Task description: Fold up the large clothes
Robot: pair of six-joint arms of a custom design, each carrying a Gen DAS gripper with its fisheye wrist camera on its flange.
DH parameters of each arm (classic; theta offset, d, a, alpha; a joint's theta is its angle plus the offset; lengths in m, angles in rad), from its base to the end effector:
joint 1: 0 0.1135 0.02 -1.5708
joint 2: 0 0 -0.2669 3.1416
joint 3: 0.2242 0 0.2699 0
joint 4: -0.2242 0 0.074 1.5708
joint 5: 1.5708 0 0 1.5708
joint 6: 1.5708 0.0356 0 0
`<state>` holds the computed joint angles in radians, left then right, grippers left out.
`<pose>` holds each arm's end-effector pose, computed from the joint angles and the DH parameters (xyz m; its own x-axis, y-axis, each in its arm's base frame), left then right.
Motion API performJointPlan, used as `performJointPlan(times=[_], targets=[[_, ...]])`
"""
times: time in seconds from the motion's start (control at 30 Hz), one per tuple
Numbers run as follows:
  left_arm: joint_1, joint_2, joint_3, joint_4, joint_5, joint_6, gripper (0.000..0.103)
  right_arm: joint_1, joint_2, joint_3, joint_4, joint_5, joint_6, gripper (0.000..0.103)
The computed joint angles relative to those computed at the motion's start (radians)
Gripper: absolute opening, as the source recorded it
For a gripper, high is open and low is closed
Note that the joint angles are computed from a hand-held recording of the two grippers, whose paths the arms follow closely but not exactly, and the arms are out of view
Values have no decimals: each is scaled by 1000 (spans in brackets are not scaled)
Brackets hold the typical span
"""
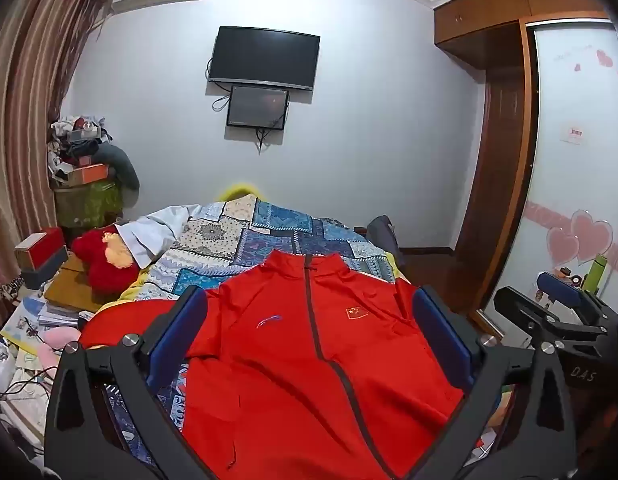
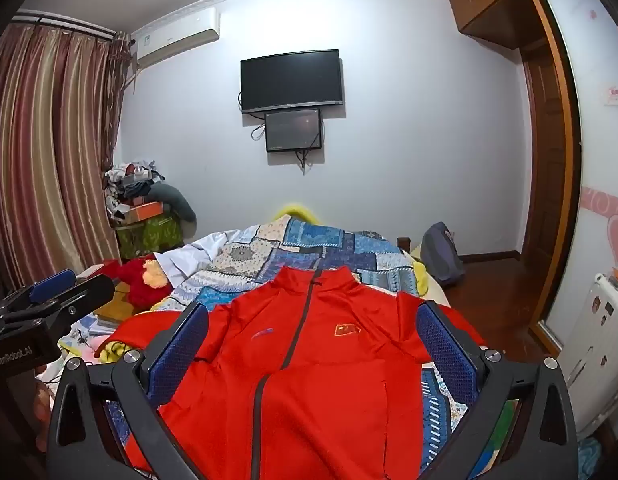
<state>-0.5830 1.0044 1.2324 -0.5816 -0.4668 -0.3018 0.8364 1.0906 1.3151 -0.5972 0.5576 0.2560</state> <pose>0.1915 -0.1071 0.4200 -0.3174 -0.1086 -0.9421 0.0470 0.9904 -0.1301 0.1728 0.1632 0.4294 -0.3119 -0.0248 -0.9498 -0.2280 0.9724 0.0494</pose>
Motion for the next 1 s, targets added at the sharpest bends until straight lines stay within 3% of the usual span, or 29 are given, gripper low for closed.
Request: performJointPlan(times=[0.2, 0.27, 1.0], targets=[[31, 10, -4, 10, 28, -10, 103, -1, 8, 12, -16, -4, 10, 103], [5, 2, -8, 17, -5, 4, 103, 0, 9, 13, -16, -3, 10, 103], [-1, -10, -18, 20, -17, 8, 103, -1, 15, 18, -22, -8, 15, 103]])
